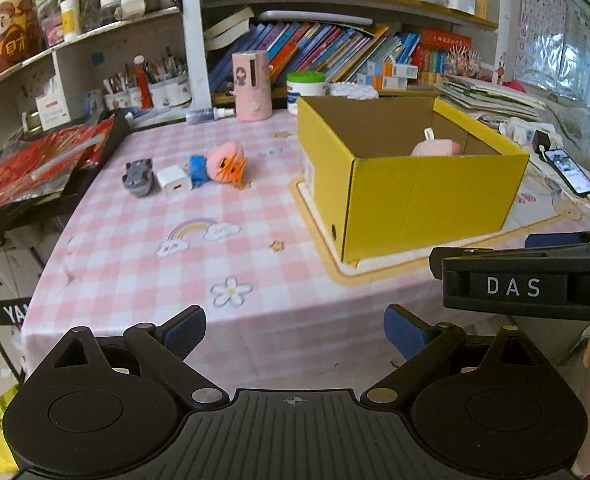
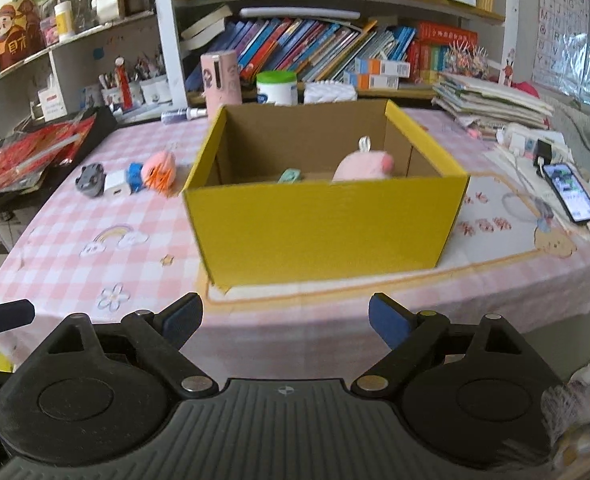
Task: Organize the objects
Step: 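Withdraw both open tools from the yellow box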
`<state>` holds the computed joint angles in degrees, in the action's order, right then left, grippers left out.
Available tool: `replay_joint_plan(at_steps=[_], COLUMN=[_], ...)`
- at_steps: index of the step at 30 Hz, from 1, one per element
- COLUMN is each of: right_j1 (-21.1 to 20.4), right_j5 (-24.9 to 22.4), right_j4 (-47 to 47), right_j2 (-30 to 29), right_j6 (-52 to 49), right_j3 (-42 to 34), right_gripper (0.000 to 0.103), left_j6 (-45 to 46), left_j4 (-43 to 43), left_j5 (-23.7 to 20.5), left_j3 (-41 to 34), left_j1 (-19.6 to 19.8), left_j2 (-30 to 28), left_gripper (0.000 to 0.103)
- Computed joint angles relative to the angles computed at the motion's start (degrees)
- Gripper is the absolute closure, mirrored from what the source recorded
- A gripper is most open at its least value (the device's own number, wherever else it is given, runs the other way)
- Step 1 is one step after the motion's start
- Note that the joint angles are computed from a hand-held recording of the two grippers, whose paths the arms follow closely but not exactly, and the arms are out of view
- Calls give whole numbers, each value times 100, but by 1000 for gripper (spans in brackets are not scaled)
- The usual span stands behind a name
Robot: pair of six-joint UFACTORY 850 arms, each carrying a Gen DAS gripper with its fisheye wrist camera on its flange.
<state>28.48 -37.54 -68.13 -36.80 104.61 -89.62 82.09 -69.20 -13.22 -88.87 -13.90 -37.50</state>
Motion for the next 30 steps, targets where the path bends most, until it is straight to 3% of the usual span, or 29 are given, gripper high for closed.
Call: replay_joint_plan(at_steps=[24, 30], right_j1=[390, 386], right_j5=[152, 209], right_j4=[720, 900], right_j2=[-592, -847], right_j6=[-909, -1260], right_j3=[-892, -1304], right_gripper=[11, 11], left_j6=[457, 128], left_j4=[-516, -298], left_j5=[78, 138], left_j3=[496, 336], left_j1=[548, 628], left_j2=[306, 201], left_gripper=[6, 6])
